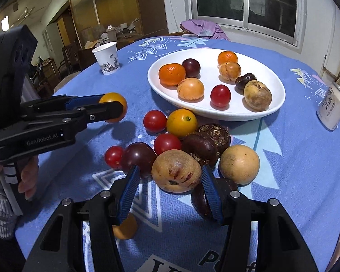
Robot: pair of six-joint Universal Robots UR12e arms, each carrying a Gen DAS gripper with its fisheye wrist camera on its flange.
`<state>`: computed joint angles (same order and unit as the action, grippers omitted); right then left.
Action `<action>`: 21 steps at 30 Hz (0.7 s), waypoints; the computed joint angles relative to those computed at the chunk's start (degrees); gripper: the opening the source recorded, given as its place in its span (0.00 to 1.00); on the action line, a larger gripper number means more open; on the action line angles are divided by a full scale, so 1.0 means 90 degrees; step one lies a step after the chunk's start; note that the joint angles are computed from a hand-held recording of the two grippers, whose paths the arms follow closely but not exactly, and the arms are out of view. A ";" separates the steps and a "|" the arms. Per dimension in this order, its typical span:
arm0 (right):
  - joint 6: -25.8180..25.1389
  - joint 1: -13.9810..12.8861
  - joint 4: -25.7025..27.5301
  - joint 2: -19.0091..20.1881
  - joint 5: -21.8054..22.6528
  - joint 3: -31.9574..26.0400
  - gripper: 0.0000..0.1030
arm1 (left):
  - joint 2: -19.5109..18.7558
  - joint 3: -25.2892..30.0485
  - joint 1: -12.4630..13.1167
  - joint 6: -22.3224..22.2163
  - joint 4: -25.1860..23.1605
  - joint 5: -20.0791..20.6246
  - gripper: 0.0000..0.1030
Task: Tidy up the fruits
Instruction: 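Grasp a yellow tomato with the left tool while the right tool grasps a speckled pear, then carry the yellow tomato and pear onto the white plate and release both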
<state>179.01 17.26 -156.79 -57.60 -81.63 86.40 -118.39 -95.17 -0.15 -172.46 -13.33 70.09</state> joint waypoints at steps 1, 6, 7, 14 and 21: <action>-0.0001 -0.0005 0.0005 0.0001 0.0016 -0.0003 0.56 | 0.0000 0.0000 0.0003 -0.0010 -0.0007 -0.0005 0.38; -0.0083 -0.0003 -0.0025 0.0001 0.0000 0.0005 0.56 | -0.0007 0.0011 0.0016 -0.0098 -0.0034 0.0023 0.38; -0.0090 0.0001 -0.0027 0.0004 -0.0004 -0.0001 0.56 | -0.0008 0.0011 0.0020 -0.0114 -0.0038 0.0023 0.38; 0.0024 -0.0048 -0.0059 -0.0024 0.0133 0.0048 0.43 | -0.0022 0.0026 0.0040 -0.0158 -0.0068 0.0016 0.38; 0.0189 -0.0153 -0.0390 -0.0130 0.0498 0.0212 0.42 | -0.0026 0.0011 0.0069 -0.0236 0.0053 -0.0050 0.38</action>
<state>180.71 15.89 -160.30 -58.77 -77.15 88.30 -118.63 -95.07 0.47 -174.58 -12.86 69.64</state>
